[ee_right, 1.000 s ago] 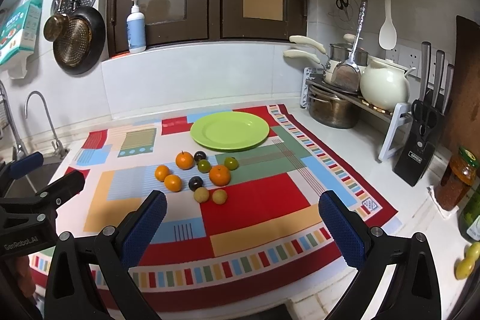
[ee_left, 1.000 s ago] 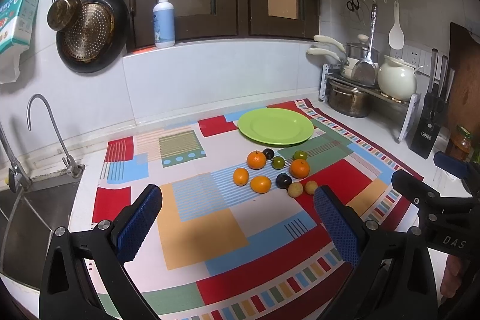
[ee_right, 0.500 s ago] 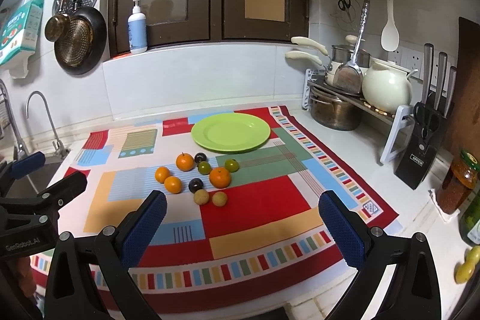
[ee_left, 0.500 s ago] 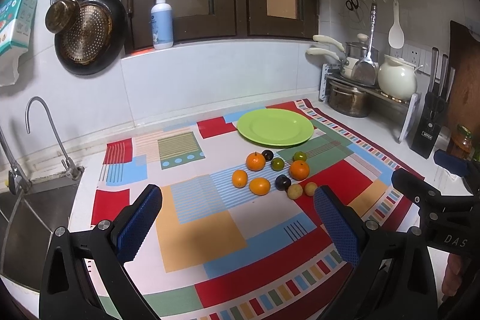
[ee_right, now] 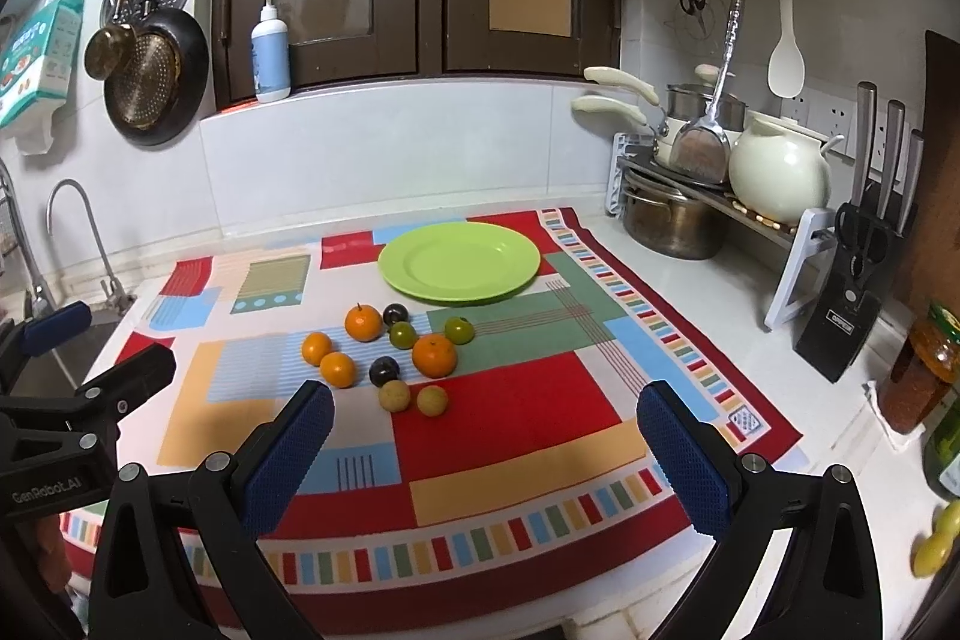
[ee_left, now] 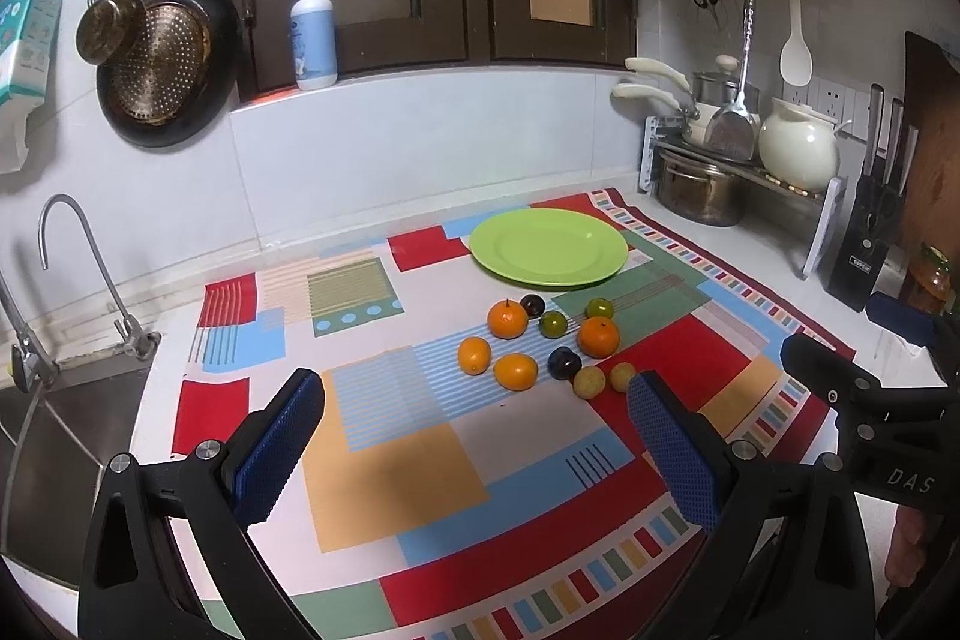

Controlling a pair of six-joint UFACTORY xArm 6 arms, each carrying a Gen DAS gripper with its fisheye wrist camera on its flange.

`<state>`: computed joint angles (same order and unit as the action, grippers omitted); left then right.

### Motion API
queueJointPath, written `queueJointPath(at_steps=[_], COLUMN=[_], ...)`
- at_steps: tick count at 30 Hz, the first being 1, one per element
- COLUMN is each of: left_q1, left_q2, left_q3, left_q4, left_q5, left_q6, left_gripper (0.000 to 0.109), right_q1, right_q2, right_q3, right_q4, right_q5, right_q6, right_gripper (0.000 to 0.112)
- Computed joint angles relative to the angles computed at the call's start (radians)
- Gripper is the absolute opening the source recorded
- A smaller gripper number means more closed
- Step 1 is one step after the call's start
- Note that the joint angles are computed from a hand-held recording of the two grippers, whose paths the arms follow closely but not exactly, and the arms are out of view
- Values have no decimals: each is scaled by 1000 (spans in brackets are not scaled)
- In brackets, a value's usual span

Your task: Organize fruits

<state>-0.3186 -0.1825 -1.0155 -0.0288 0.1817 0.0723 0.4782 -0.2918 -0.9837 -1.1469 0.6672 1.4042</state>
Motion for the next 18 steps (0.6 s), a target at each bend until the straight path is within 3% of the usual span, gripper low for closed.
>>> queueJointPath(at_steps=[6, 10, 18], left_q1=[-14, -36, -78], left_q2=[33, 66, 135], left_q3=[-15, -41, -89], left_q4=[12, -54, -134], left_q5=[-28, -31, -58], left_q6=[34, 122, 304], left_gripper=[99, 94, 82], right_q1=[-38, -75, -163], right_q2=[20, 37, 86], right_q3=[-1, -2, -4], right_q4=[-1, 10, 79], right_q5=[-55, -112, -277], right_q6=[-45, -89, -243], right_gripper=[102, 101, 87])
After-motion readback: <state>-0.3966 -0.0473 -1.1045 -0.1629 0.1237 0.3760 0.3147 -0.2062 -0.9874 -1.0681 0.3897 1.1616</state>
